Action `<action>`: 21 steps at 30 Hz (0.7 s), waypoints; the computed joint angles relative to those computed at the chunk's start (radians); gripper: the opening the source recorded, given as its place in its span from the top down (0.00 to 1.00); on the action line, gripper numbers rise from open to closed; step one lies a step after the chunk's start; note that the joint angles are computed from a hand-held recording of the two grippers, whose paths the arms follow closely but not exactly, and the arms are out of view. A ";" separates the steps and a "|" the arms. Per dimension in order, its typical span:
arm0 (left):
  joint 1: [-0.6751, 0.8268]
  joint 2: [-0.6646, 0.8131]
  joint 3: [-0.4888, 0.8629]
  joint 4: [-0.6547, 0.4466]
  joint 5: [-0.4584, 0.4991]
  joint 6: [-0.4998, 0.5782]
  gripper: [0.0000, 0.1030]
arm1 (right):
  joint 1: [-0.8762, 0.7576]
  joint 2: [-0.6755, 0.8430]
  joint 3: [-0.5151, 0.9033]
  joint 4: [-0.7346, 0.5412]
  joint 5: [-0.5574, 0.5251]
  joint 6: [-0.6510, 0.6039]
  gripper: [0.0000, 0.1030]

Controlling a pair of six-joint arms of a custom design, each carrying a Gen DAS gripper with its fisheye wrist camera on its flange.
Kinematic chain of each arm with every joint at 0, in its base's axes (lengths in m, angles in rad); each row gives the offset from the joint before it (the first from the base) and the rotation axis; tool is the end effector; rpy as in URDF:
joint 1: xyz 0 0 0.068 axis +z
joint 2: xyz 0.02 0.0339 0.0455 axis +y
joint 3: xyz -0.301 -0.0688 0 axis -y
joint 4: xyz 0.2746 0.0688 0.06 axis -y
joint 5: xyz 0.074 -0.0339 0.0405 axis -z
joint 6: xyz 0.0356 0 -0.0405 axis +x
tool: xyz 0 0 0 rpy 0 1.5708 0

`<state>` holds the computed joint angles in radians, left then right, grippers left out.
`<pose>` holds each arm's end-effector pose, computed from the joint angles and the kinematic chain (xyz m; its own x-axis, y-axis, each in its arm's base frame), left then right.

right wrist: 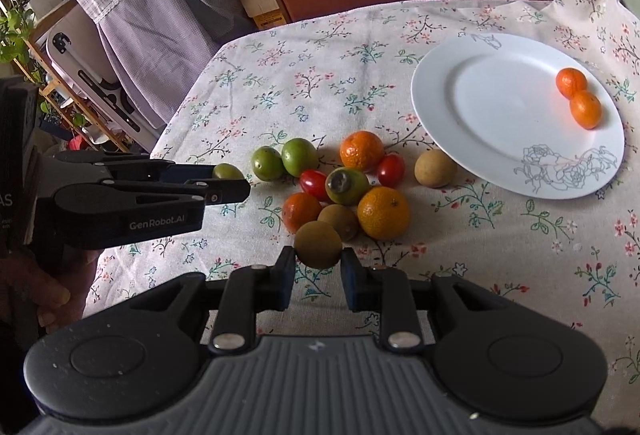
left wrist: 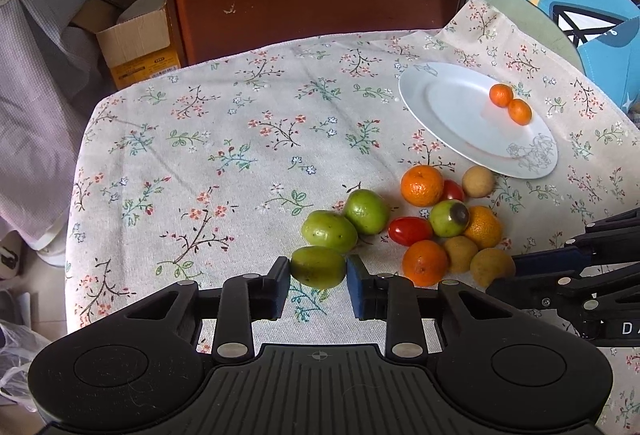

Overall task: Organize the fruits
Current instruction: 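Close left gripper on the green fruit while right gripper grasps the brown fruit, then carry the green and brown fruits over the plate beside the mandarins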

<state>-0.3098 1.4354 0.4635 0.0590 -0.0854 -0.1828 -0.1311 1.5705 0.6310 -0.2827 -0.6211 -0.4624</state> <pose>0.2397 -0.0735 0.1321 -0.7872 0.0618 -0.6135 0.1129 0.9926 -0.0448 0.2660 -0.0142 0.1315 -0.7934 -0.2613 -0.5497 -0.4969 0.7997 0.3371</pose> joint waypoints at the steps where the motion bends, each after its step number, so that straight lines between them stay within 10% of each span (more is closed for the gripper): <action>1: -0.001 -0.006 -0.001 -0.001 0.001 -0.002 0.73 | 0.000 -0.002 0.000 0.001 -0.002 0.001 0.76; 21: -0.096 -0.059 0.079 0.003 -0.002 -0.075 0.73 | -0.104 -0.035 0.077 0.082 -0.058 0.153 0.76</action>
